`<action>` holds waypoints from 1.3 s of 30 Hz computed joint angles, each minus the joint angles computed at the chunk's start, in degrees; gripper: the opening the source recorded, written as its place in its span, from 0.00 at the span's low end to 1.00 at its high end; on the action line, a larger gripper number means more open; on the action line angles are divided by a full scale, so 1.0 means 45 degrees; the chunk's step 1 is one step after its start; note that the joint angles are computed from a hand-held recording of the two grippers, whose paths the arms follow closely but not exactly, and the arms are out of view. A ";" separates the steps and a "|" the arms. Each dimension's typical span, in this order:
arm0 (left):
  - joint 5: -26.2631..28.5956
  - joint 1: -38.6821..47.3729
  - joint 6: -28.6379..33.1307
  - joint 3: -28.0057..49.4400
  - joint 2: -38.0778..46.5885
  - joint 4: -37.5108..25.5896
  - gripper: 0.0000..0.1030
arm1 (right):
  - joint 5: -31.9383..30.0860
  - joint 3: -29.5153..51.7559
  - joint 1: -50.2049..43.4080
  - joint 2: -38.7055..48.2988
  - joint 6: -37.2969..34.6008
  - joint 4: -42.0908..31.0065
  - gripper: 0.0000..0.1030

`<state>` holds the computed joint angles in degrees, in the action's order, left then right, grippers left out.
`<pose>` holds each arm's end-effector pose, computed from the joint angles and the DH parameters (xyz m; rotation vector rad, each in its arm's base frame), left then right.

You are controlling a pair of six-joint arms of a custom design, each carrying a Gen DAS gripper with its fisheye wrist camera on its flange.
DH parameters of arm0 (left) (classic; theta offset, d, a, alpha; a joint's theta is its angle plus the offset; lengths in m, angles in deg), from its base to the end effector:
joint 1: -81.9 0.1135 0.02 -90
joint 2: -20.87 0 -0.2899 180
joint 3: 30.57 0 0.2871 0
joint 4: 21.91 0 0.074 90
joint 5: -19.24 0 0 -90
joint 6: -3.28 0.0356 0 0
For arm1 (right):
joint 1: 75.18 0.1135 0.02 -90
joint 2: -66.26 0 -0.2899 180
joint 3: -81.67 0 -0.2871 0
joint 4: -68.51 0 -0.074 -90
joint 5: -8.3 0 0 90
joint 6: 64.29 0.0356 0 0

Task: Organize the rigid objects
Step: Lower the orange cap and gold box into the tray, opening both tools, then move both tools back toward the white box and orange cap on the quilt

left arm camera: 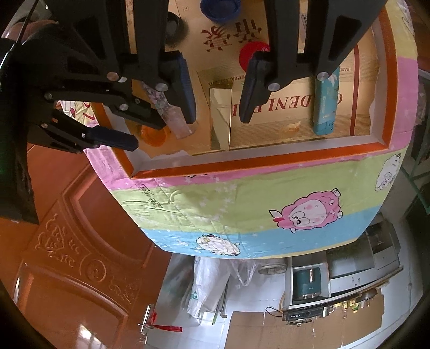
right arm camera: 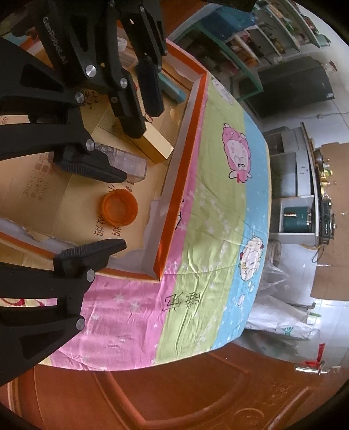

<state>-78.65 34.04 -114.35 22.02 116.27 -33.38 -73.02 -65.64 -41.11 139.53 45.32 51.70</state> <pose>0.2195 -0.2353 0.1183 0.3910 2.5138 -0.3630 0.1798 0.1151 0.1124 -0.2661 2.5495 0.1649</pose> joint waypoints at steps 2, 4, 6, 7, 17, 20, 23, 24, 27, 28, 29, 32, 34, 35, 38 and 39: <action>-0.0111 -0.0077 -0.0057 -0.0061 -0.0149 -0.0114 0.32 | 0.0082 -0.0078 0.0165 -0.0290 0.0146 -0.0161 0.44; -0.0349 -0.0226 -0.0122 -0.0125 -0.0334 -0.0248 0.32 | 0.0275 -0.0129 0.0377 -0.0540 0.0335 -0.0352 0.44; -0.0662 -0.0414 -0.0121 -0.0226 -0.0569 -0.0348 0.32 | 0.0513 -0.0177 0.0663 -0.0795 0.0592 -0.0568 0.44; -0.0795 -0.0517 -0.0127 -0.0279 -0.0708 -0.0421 0.32 | 0.0591 -0.0216 0.0781 -0.0924 0.0711 -0.0660 0.44; -0.1553 -0.1111 -0.0542 -0.1237 -0.2718 -0.0929 0.32 | 0.1506 -0.0509 0.2115 -0.3000 0.2234 -0.2318 0.44; -0.1852 -0.1376 -0.0743 -0.1513 -0.3334 -0.1221 0.32 | 0.1996 -0.0449 0.2824 -0.3467 0.2743 -0.2951 0.44; -0.2160 -0.1682 -0.1053 -0.1866 -0.4014 -0.1460 0.32 | 0.2481 -0.0336 0.3652 -0.3746 0.3382 -0.3525 0.44; -0.2207 -0.1735 -0.1133 -0.1973 -0.4246 -0.1559 0.32 | 0.2630 -0.0285 0.3919 -0.3807 0.3607 -0.3703 0.44; -0.2462 -0.2030 -0.1466 -0.2299 -0.4970 -0.1956 0.32 | 0.3204 -0.0175 0.4936 -0.4030 0.4461 -0.4329 0.44; -0.2561 -0.2138 -0.1589 -0.2397 -0.5217 -0.2119 0.32 | 0.3400 -0.0126 0.5286 -0.4082 0.4776 -0.4557 0.44; -0.2657 -0.2245 -0.1732 -0.2546 -0.5523 -0.2274 0.32 | 0.3569 -0.0077 0.5604 -0.4124 0.5066 -0.4764 0.44; -0.2778 -0.2488 -0.2133 -0.2884 -0.6266 -0.2619 0.32 | 0.4044 0.0059 0.6593 -0.4247 0.6032 -0.5350 0.44; -0.2949 -0.2746 -0.2418 -0.3065 -0.6712 -0.2949 0.32 | 0.4337 0.0150 0.7276 -0.4215 0.6717 -0.5670 0.44; -0.3034 -0.2857 -0.2527 -0.3121 -0.6862 -0.3084 0.32 | 0.4479 0.0224 0.7620 -0.4141 0.7057 -0.5833 0.44; -0.3304 -0.3225 -0.2894 -0.3358 -0.7473 -0.3576 0.32 | 0.4882 0.0457 0.8593 -0.3908 0.8031 -0.6324 0.44; -0.3435 -0.3376 -0.3042 -0.3433 -0.7712 -0.3780 0.32 | 0.5000 0.0542 0.8878 -0.3785 0.8314 -0.6436 0.44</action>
<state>-94.11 18.85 -128.04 6.57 81.56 -50.39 -50.52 -63.20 -1.16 122.50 82.73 22.74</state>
